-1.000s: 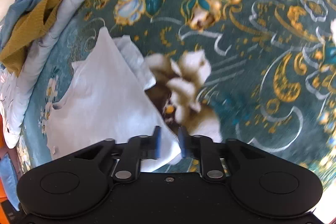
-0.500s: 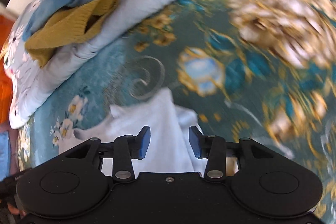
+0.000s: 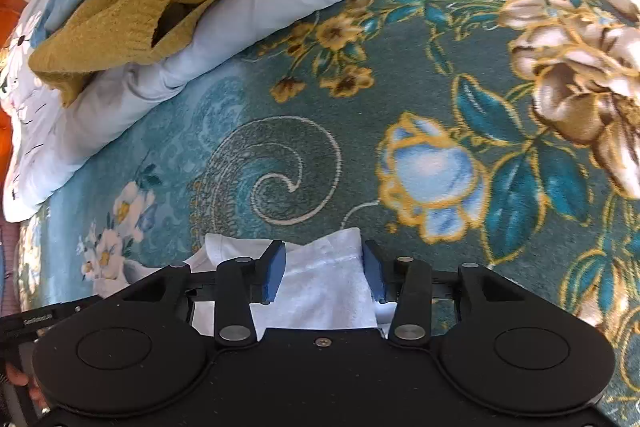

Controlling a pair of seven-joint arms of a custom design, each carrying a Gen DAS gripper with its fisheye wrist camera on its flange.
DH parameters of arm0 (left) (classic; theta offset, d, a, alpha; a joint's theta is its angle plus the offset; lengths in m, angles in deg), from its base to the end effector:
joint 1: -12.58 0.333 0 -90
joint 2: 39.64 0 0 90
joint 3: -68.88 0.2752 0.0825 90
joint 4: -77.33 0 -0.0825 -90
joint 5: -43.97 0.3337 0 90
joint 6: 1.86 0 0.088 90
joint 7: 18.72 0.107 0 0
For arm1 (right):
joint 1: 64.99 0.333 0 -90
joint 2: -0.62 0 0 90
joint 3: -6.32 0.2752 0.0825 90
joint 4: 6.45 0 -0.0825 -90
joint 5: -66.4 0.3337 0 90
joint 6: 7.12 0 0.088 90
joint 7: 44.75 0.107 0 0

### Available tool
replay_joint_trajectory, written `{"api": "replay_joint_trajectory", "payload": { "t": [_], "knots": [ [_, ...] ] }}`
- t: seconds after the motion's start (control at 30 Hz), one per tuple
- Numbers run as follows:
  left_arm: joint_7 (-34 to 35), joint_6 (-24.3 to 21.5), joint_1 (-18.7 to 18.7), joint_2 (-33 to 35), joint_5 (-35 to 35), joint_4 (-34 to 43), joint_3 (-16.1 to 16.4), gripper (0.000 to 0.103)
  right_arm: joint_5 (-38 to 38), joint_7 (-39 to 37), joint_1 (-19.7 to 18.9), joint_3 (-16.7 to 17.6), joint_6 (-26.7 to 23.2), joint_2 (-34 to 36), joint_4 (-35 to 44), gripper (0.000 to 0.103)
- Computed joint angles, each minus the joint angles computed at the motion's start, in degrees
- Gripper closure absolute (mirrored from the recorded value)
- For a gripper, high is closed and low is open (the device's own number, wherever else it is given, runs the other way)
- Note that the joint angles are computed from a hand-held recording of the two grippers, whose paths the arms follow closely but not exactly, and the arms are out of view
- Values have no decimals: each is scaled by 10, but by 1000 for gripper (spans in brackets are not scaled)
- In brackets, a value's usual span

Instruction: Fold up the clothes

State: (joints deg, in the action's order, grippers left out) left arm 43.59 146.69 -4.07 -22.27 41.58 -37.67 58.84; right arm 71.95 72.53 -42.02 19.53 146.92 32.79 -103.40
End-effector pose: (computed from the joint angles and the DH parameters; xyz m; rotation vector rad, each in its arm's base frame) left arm 0.5182 -0.2546 0.3313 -2.2577 2.1149 -0.4613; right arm 0.5405 0.3651 0.3229 -1.9010 1.8716 0.0906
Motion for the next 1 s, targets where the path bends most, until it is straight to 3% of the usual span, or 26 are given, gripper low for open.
{"api": "replay_joint_trajectory", "payload": {
  "t": [0.07,0.1,0.2,0.3,0.33,0.47,0.6,0.7,0.9,1.0],
  "knots": [
    [17,6,4,7,-8,6,-5,41,-2,-6,-2,0,-3,1,3,88],
    [22,9,5,10,-10,8,-5,49,-1,-10,-4,2,-2,1,3,94],
    [14,20,-3,13,-1,10,1,68,14,-32,-17,15,8,-3,-6,97],
    [-1,32,-16,7,29,3,12,96,15,-44,-17,15,16,-15,-19,98],
    [-5,37,-18,3,35,0,13,98,18,-45,-17,15,21,-19,-23,98],
    [-18,75,-16,-21,32,-29,10,100,28,-49,-21,19,45,-38,-46,98],
    [-76,113,-22,-47,58,-54,25,100,37,-61,-27,26,72,-51,-59,98],
    [-102,122,-19,-45,79,-50,30,100,35,-60,-25,24,92,-45,-51,98],
    [-97,55,-17,6,93,9,32,97,7,-45,-11,7,36,19,34,97],
    [-119,20,-23,17,105,28,40,82,-8,-25,2,-8,13,26,45,89]
  ]
}}
